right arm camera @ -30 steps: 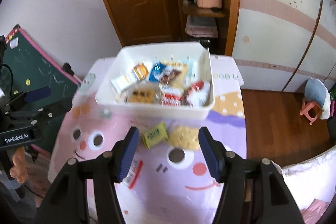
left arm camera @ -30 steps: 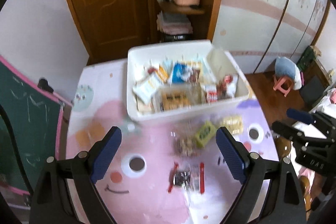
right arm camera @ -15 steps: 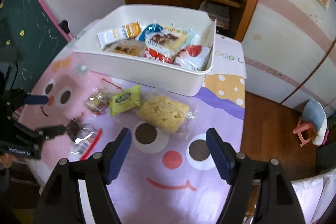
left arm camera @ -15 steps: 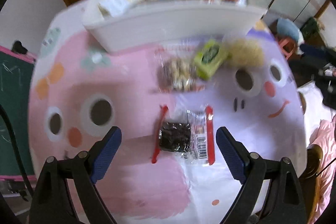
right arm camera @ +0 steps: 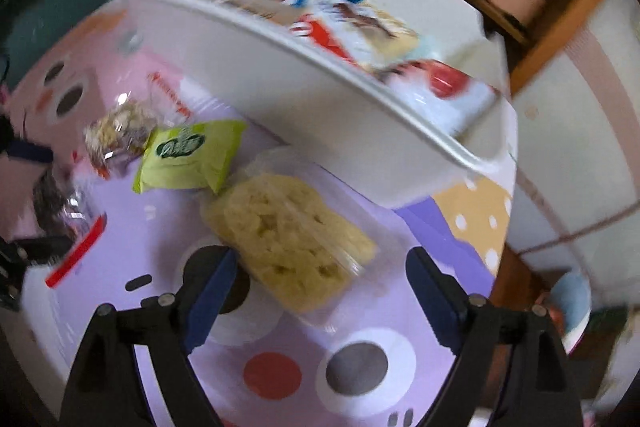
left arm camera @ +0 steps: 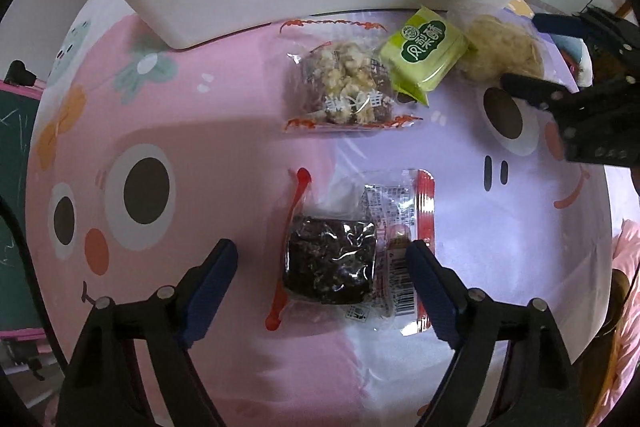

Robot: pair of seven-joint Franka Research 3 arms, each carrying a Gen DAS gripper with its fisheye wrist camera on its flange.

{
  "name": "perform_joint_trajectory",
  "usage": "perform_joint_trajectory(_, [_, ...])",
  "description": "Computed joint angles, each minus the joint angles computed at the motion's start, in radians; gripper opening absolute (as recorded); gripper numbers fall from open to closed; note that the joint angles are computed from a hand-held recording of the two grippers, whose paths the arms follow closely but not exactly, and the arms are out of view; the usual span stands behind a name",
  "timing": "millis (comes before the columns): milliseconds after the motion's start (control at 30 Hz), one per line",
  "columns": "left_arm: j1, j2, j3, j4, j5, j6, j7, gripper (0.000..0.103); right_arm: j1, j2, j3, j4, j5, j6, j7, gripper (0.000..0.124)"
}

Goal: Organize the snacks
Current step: 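Withdraw both tools toward the remaining clear bags and green cake, then grasp dark chocolate bag with left tool while right tool grasps yellow puff bag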

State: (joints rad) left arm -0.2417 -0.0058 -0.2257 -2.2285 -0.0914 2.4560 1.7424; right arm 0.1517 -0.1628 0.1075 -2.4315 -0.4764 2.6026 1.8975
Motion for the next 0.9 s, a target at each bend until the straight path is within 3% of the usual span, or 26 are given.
perform_joint_trajectory(67, [0.000,-0.005,0.000,-0.002,-0.006,-0.001,0.020,0.076,0.003,0.024,0.006,0.019,-0.040,-0.006,-0.029,0.090])
perform_joint_trajectory(200, [-0.003,-0.001,-0.002,0.014,-0.011,-0.016,0.041,0.050,0.022,0.055,-0.014,0.046,-0.011,-0.009,-0.108,0.092])
perform_joint_trajectory(300, [-0.004,0.001,-0.001,0.026,-0.022,-0.037,0.043,0.044,0.029,0.078,-0.032,0.068,0.060,-0.008,-0.166,0.094])
perform_joint_trajectory(433, [0.000,-0.010,0.003,0.021,-0.068,-0.050,0.076,0.040,0.034,0.097,-0.047,0.084,0.137,-0.002,-0.190,0.094])
perform_joint_trajectory(467, [0.002,-0.004,0.006,0.033,-0.077,-0.061,0.081,0.039,0.034,0.100,-0.050,0.084,0.150,0.009,-0.193,0.088])
perform_joint_trajectory(500, [0.005,-0.004,0.008,0.035,-0.086,-0.067,0.084,0.039,0.035,0.098,-0.053,0.073,0.176,0.034,-0.206,0.073])
perform_joint_trajectory(533, [0.007,-0.006,0.009,0.034,-0.097,-0.072,0.087,0.039,0.038,0.096,-0.059,0.066,0.232,0.053,-0.240,0.072])
perform_joint_trajectory(733, [0.019,-0.035,0.022,0.008,-0.150,-0.066,0.116,0.039,0.038,0.066,-0.031,0.030,0.166,0.075,-0.102,0.066])
perform_joint_trajectory(900, [0.019,-0.072,0.034,-0.008,-0.198,-0.049,0.133,0.039,0.037,-0.030,-0.013,-0.067,0.246,0.127,-0.038,0.065])
